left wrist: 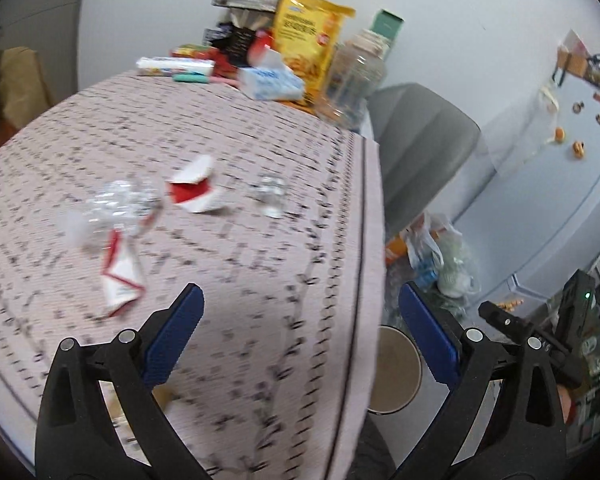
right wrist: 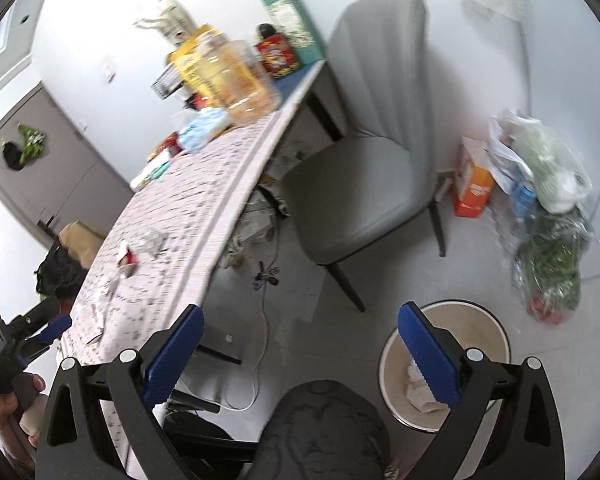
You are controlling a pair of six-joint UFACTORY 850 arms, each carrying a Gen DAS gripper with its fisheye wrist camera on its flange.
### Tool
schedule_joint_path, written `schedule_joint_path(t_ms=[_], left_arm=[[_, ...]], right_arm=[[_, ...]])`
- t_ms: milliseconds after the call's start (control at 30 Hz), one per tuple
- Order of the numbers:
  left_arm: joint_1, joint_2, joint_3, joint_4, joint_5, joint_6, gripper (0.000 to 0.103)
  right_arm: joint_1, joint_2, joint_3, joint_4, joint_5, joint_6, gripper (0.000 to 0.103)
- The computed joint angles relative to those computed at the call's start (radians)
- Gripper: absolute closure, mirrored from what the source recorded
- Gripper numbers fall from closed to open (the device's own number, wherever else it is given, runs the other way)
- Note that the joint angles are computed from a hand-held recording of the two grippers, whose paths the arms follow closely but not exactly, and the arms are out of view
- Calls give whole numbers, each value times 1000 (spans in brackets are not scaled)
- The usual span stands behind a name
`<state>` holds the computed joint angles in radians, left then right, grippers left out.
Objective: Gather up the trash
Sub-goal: 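Move both empty grippers back over the table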
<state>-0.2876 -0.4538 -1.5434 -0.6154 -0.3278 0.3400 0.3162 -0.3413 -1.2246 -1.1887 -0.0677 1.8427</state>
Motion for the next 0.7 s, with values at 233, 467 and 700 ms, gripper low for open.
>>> schedule_joint_path(t_ms=[233,467,700], left_arm=[[70,79,129,-73,38,89,6],[119,123,219,-179,42,197,7],[135,132,255,-249,24,300,10]], right_arm=[[60,-53,-103,374,-39,-412,8],[116,-108,-193,612,-86,-691,8],[148,-147,-259,705,-128,-813,8]])
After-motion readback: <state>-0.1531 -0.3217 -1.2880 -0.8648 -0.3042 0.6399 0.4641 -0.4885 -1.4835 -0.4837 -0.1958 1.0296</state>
